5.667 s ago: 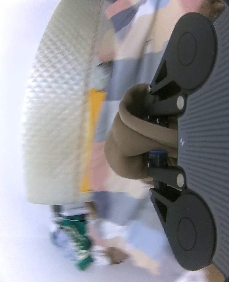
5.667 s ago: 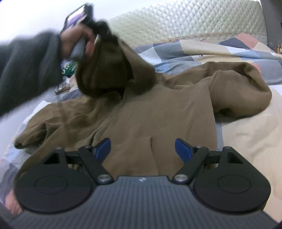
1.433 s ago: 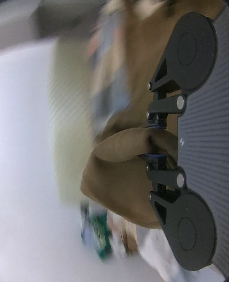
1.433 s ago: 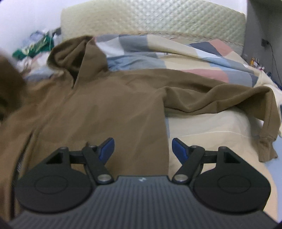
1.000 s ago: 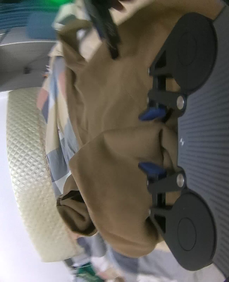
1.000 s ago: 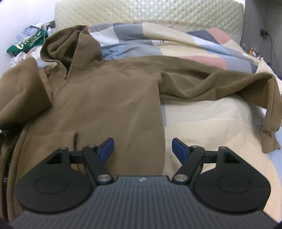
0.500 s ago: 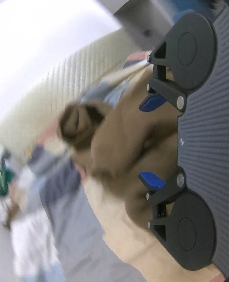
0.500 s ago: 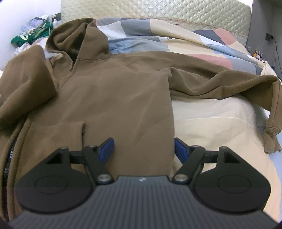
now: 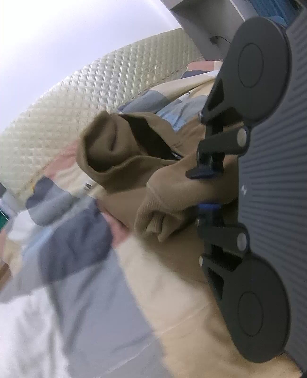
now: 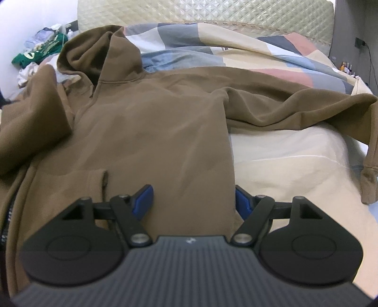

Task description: Fold large clothes

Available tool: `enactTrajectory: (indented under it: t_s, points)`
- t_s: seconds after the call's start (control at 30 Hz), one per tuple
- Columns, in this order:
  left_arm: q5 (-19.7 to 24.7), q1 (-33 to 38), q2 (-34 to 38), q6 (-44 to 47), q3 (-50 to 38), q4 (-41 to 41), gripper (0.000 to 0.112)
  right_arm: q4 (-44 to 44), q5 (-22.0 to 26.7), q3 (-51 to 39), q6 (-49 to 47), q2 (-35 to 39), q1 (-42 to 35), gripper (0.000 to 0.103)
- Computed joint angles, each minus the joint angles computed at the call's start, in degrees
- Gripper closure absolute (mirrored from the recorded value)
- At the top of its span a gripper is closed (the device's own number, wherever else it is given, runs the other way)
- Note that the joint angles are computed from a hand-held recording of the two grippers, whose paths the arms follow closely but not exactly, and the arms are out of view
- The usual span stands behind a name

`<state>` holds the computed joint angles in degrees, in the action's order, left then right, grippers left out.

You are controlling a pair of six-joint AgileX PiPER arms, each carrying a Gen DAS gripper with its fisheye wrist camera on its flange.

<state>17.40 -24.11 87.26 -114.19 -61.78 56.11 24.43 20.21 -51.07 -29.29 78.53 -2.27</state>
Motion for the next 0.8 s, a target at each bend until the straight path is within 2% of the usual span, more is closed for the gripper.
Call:
enactTrajectory:
  t_s: [0.1, 0.23, 0.3, 0.4, 0.5, 0.6, 0.67, 0.8]
  points:
    - [6.8, 1.6, -5.4, 10.2, -2.0, -4.9, 0.096, 1.0, 0.8, -0.6, -0.1, 0.4, -0.3, 0.029]
    - [19.2, 8.6, -14.3, 29.1, -9.7, -11.1, 0.097, 2.8, 1.8, -0.6, -2.1, -0.3, -0.6, 0.029]
    - [26.0, 13.2, -15.5, 37.6, -16.8, -10.7, 0.098, 3.5, 2.1, -0.5, -2.9, -0.7, -0.5, 0.029]
    - [32.1, 20.8, -14.0, 48.3, -26.8, -9.0, 0.098, 3.8, 2.2, -0.6, -3.8, -1.0, -0.1, 0.029]
    - [34.8, 28.9, -11.9, 52.9, -33.5, -7.3, 0.098, 3.8, 2.5, -0.9, -3.8, -0.7, -0.2, 0.029]
    - [37.5, 35.1, -8.9, 57.5, -35.5, -5.9, 0.098, 4.0, 2.9, -1.1, -3.9, -0.7, -0.5, 0.029]
    - [37.9, 40.0, -7.9, 58.2, -33.5, -8.6, 0.098, 4.9, 3.7, -1.4, -4.7, -0.8, -1.1, 0.029]
    - [36.6, 46.8, -7.1, 56.5, -22.9, -8.7, 0.097, 2.3, 4.8, -1.8, -2.3, -1.9, -1.2, 0.029]
